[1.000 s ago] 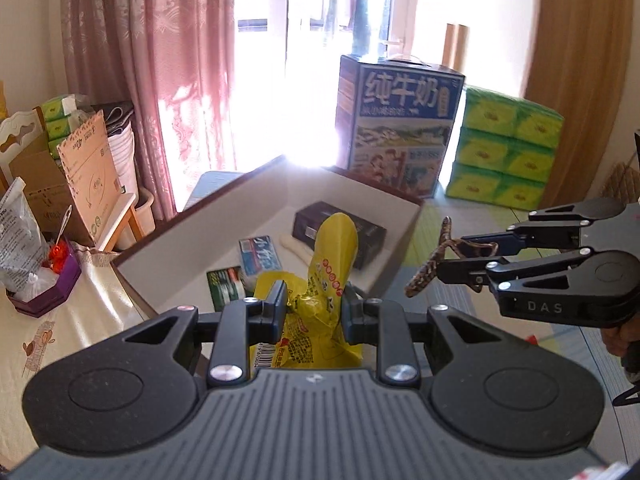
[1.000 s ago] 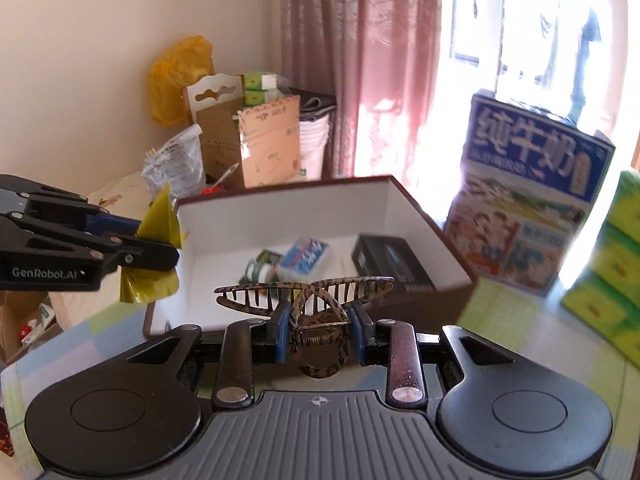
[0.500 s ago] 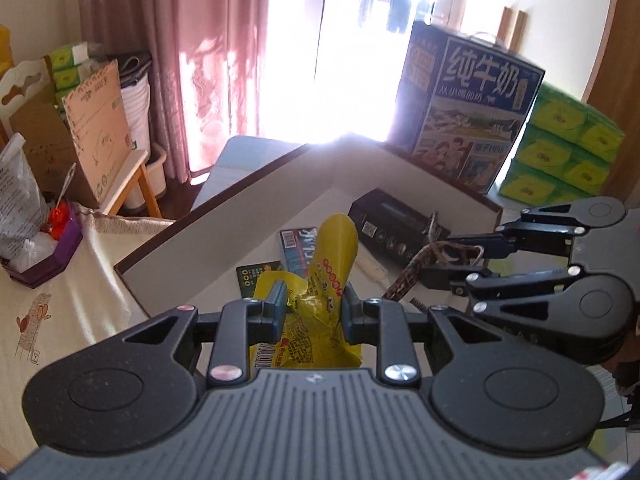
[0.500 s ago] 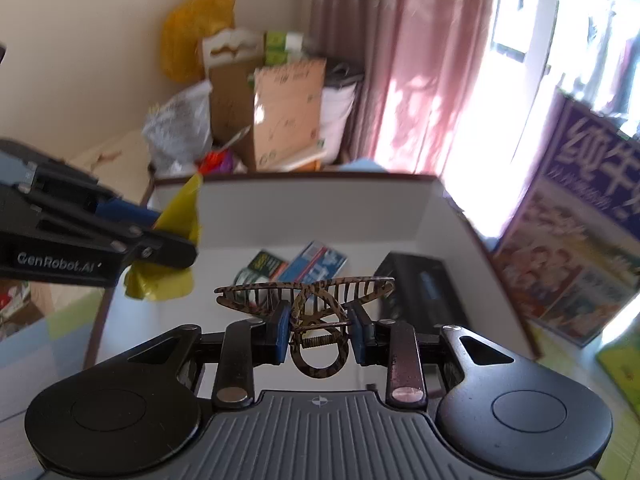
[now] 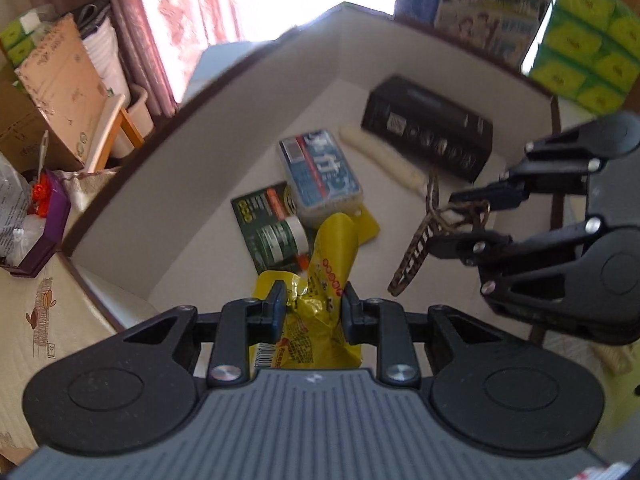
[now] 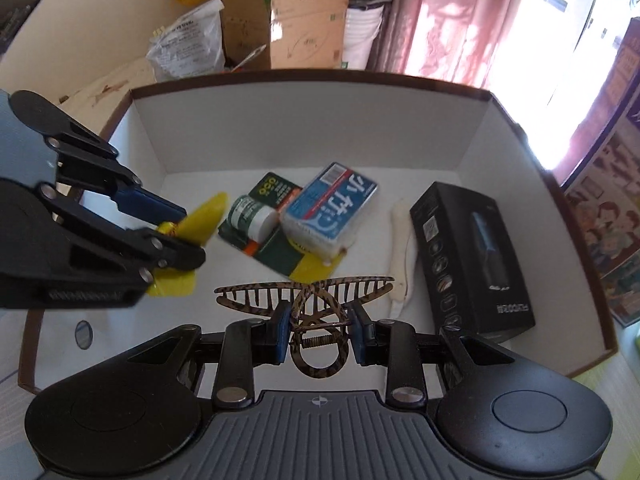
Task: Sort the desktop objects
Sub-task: 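Open both tools to drop the packet and hair claw into the box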
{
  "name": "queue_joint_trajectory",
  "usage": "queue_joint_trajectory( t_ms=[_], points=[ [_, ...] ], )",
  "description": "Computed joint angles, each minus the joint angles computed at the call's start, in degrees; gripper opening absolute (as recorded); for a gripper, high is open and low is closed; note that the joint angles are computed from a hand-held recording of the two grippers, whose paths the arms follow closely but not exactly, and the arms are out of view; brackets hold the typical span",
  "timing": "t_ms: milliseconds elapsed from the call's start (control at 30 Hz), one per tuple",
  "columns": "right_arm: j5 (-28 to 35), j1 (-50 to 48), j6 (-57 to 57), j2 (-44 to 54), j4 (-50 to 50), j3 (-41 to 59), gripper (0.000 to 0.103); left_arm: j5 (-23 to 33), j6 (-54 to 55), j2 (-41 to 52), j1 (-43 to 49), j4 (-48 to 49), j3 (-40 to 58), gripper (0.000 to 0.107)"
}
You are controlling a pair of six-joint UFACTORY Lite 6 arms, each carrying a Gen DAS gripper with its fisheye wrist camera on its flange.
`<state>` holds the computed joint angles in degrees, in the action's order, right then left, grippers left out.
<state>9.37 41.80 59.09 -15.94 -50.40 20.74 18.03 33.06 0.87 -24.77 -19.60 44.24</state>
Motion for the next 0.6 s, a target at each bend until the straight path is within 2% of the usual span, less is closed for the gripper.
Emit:
queue_joint_trajectory(
  t_ms=[133, 333, 500, 600],
  points=[
    [-0.2, 0.0, -2.6, 2.7, 2.0, 1.8, 0.027, -0.2, -1.4, 3.5, -0.2, 2.0, 1.5, 0.025],
    [-0.9, -0.4, -8.7, 5.2, 7.3, 3.3, 0.027, -0.1, -1.1, 5.9, 0.3, 2.6, 3.2, 0.039],
    [-0.6, -1.2, -14.5, 7.3, 12.4, 4.8, 0.028, 0.2, 0.3, 5.7, 0.8, 2.4, 4.2, 0.041],
    [-0.3, -1.2, -14.8, 8.1, 12.3, 5.5, 0.029, 0.7, 0.4, 5.9, 1.1, 2.9, 4.8, 0.050]
  ],
)
